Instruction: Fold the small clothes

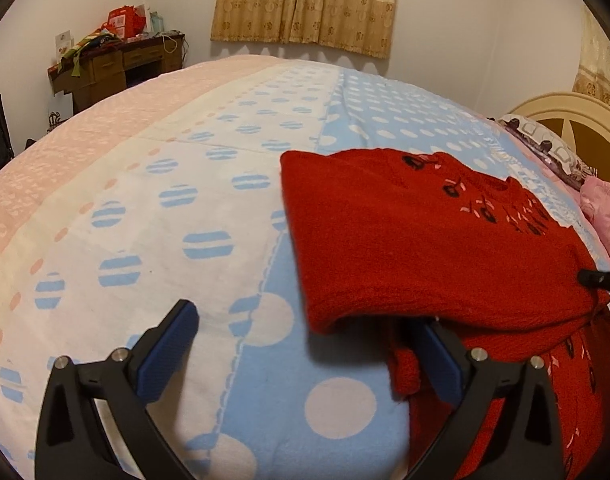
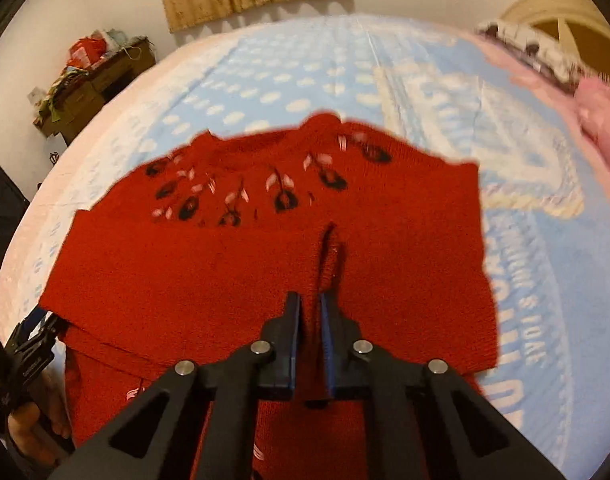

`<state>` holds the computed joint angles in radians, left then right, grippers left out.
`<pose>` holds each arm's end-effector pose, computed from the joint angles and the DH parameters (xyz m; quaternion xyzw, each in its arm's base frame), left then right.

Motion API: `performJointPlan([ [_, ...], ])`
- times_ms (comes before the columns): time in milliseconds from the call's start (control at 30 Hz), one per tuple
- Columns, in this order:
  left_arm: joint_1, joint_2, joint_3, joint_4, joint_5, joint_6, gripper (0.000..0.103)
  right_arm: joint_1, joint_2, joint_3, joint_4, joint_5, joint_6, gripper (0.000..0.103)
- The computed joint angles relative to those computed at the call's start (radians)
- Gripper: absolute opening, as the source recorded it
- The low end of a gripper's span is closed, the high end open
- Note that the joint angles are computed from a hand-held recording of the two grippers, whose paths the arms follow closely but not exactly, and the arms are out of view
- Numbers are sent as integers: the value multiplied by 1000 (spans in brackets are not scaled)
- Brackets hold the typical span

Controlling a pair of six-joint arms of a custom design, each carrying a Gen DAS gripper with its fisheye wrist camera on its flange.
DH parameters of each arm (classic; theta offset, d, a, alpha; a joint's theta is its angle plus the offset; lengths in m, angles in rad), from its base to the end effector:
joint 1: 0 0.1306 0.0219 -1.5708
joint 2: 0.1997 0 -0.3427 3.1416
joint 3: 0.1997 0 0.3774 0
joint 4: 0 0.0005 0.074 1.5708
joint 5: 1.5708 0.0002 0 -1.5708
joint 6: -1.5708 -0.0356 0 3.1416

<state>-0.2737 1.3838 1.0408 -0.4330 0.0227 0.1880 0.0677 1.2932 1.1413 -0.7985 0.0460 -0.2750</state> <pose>0.4423 -0.1255 0.2694 0.0439 0.9210 -0.0987 0.3743 0.4310 0.0271 0.3259 0.1055 0.9462 0.0304 0.3044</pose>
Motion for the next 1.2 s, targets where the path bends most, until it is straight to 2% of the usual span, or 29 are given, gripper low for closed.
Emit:
performJointPlan([
  [267, 3, -2, -5, 5, 11, 7, 103, -40, -103, -30, 48, 94, 47, 9],
  [533, 28, -15, -24, 37, 74, 38, 103, -129, -113, -64, 44, 71, 43, 9],
  [700, 23, -12, -20, 30, 63, 31, 103, -148, -86, -93, 49, 102, 47, 9],
  [833, 20, -16, -18, 19, 54, 27, 103, -165, -53, -106, 39, 68, 59, 9],
  [900, 19, -21, -19, 8, 45, 20, 103, -186, -67, -119, 54, 34, 38, 12],
  [933, 18, -31, -25, 4, 37, 25, 103, -195, -72, -119, 46, 27, 23, 19],
  [967, 18, -46, -35, -2, 25, 34, 103, -201, -79, -118, 36, 31, 8, 33],
  [1033, 21, -81, -53, -33, 7, 50, 103, -206, -115, -129, 35, 52, 1, 46],
  [1133, 22, -151, -100, -10, -10, 53, 103, -180, -161, -135, 43, 77, 29, 46],
  [1200, 17, -186, -105, 5, -25, 55, 103, -162, -174, -135, 57, 57, 41, 46],
])
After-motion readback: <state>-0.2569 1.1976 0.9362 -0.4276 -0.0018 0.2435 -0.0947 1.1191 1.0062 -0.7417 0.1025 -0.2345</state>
